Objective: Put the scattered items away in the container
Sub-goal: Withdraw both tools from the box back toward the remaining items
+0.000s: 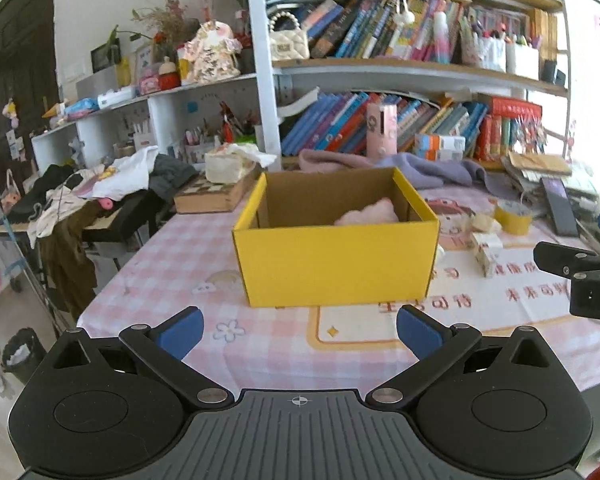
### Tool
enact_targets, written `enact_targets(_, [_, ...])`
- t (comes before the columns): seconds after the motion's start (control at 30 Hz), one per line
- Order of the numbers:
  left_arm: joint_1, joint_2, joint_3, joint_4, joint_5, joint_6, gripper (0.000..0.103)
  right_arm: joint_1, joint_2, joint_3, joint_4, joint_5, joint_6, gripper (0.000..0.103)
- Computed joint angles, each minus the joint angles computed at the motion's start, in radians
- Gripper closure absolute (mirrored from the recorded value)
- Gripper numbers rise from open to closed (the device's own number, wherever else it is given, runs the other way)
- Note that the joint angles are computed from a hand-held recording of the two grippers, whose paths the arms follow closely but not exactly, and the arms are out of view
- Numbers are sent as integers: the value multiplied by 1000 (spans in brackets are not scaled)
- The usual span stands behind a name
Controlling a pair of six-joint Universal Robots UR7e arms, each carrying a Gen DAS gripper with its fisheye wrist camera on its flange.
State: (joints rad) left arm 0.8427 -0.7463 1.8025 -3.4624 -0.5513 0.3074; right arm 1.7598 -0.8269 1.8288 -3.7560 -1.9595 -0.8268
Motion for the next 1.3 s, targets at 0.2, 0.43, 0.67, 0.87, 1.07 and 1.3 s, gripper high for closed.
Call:
enact_targets(0.2, [2, 4, 5, 58, -28, -20, 0, -15, -10, 23, 4, -53, 29, 13])
enact_targets(0.43, [5, 16, -13, 135, -74, -48, 0, -27, -33, 52, 29, -54, 19, 9])
enact_targets(0.67, [16, 19, -50, 367, -124, -178, 0, -36, -53, 46, 106, -142, 46, 8])
enact_targets(0.87, [21, 31, -71, 407, -163, -198, 0, -52, -61, 26, 160, -180, 78, 8])
enact_targets(1.07, [33, 52, -117, 491, -218, -227, 0, -65, -63, 9, 205, -189, 83, 7])
enact_targets(1.3, [40, 111, -201, 550, -280, -167, 0, -89, -65, -30, 251, -223, 126, 7])
